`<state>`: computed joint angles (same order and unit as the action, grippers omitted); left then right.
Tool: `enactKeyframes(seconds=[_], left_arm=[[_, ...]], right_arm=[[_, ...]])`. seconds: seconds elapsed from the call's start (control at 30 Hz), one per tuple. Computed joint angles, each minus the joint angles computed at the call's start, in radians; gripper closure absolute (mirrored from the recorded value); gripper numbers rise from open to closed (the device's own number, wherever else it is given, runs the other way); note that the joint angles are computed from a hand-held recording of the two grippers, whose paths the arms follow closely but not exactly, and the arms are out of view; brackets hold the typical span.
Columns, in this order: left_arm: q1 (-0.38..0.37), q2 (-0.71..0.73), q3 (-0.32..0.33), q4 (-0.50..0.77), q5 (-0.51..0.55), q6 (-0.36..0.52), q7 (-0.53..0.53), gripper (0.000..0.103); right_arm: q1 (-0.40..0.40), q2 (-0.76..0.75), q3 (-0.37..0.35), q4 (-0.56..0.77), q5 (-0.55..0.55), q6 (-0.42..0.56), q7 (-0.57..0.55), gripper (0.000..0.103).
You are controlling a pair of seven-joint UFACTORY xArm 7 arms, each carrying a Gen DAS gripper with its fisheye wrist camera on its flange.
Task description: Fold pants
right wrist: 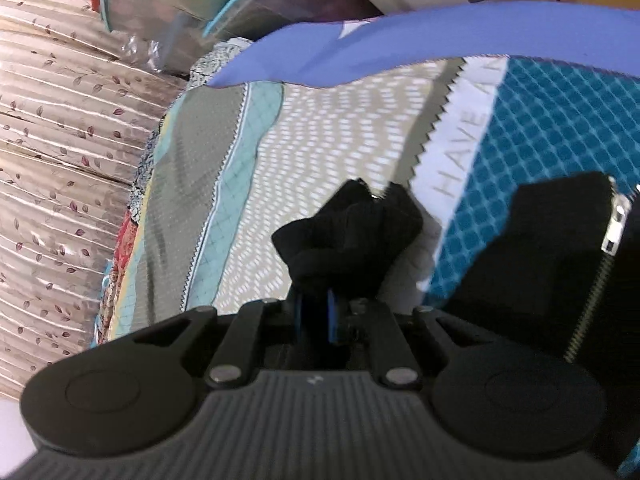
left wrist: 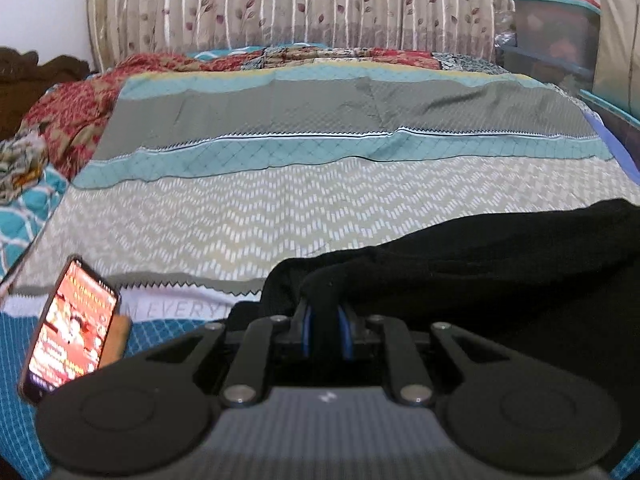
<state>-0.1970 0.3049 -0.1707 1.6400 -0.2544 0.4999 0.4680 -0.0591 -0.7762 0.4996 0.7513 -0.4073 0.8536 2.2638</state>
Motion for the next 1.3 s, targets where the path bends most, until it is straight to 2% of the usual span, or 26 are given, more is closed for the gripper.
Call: enactKeyframes(seconds=[0.23,0.47,0.53,0.57,0.63,0.67,0.7,0.73,0.8,0.87,0.93,0.97,1.0,1.03,1.13,1.17,1.2,1.3], left_arm=[[0.006,-0.03,-0.002,-0.032,-0.03,-0.022,-0.012,0.09],[-0.014,-0.017,0.017,-0.042,0.01,0.01,-0.091,0.09],[-0.018,-0.019,0.019,-0.054,0.023,0.013,-0.109,0.089],[-0.02,-0.02,0.02,-0.06,0.03,0.016,-0.118,0.088],[-0.019,-0.022,0.02,-0.065,0.039,0.029,-0.124,0.086],[-0.016,-0.023,0.018,-0.065,0.037,0.035,-0.121,0.085],[-0.013,-0.024,0.015,-0.065,0.031,0.035,-0.117,0.083],[-0.007,-0.025,0.01,-0.063,0.019,0.036,-0.105,0.082],[0.001,-0.02,0.0,-0.052,-0.008,0.04,-0.083,0.07],[-0.003,-0.001,0.001,-0.024,-0.009,0.053,-0.083,0.06],[-0.017,0.027,0.006,0.008,0.01,0.059,-0.102,0.063],[-0.022,0.045,0.005,0.032,0.017,0.067,-0.103,0.082],[-0.025,0.063,0.003,0.058,0.022,0.08,-0.103,0.089],[-0.034,0.081,0.007,0.087,0.036,0.08,-0.112,0.09],[-0.053,0.132,0.022,0.183,0.07,0.018,-0.157,0.091],[-0.051,0.15,0.02,0.225,0.064,0.001,-0.177,0.091],[-0.047,0.166,0.016,0.262,0.052,-0.024,-0.197,0.091],[-0.022,0.189,-0.016,0.314,0.013,-0.092,-0.216,0.091]], right_arm=[[-0.01,-0.029,-0.005,-0.004,-0.038,-0.021,-0.049,0.089],[0.02,-0.084,-0.001,-0.107,0.037,-0.031,-0.009,0.088],[0.029,-0.08,0.001,-0.121,0.055,-0.032,-0.002,0.084],[0.035,-0.075,0.0,-0.123,0.062,-0.026,-0.004,0.082],[0.045,-0.064,0.001,-0.112,0.071,0.003,-0.015,0.067],[0.05,-0.064,0.003,-0.1,0.07,0.037,-0.027,0.053],[0.045,-0.055,0.018,-0.068,0.061,0.103,-0.044,0.049],[0.035,-0.041,0.038,-0.03,0.041,0.174,-0.063,0.048],[0.033,-0.008,0.054,0.024,-0.014,0.26,-0.129,0.046],[0.056,0.026,0.022,0.036,-0.033,0.254,-0.185,0.044],[0.073,0.068,-0.011,0.041,-0.037,0.22,-0.217,0.037],[0.079,0.09,-0.029,0.041,-0.036,0.203,-0.23,0.041],[0.083,0.122,-0.047,0.053,-0.032,0.195,-0.246,0.076],[0.086,0.146,-0.069,0.062,-0.031,0.178,-0.262,0.1],[0.028,0.154,-0.075,0.096,-0.14,0.095,-0.205,0.097],[-0.008,0.139,-0.068,0.099,-0.206,0.036,-0.162,0.098],[-0.058,0.119,-0.049,0.112,-0.286,-0.017,-0.112,0.101],[-0.193,0.039,0.025,0.131,-0.486,-0.096,0.013,0.101]])
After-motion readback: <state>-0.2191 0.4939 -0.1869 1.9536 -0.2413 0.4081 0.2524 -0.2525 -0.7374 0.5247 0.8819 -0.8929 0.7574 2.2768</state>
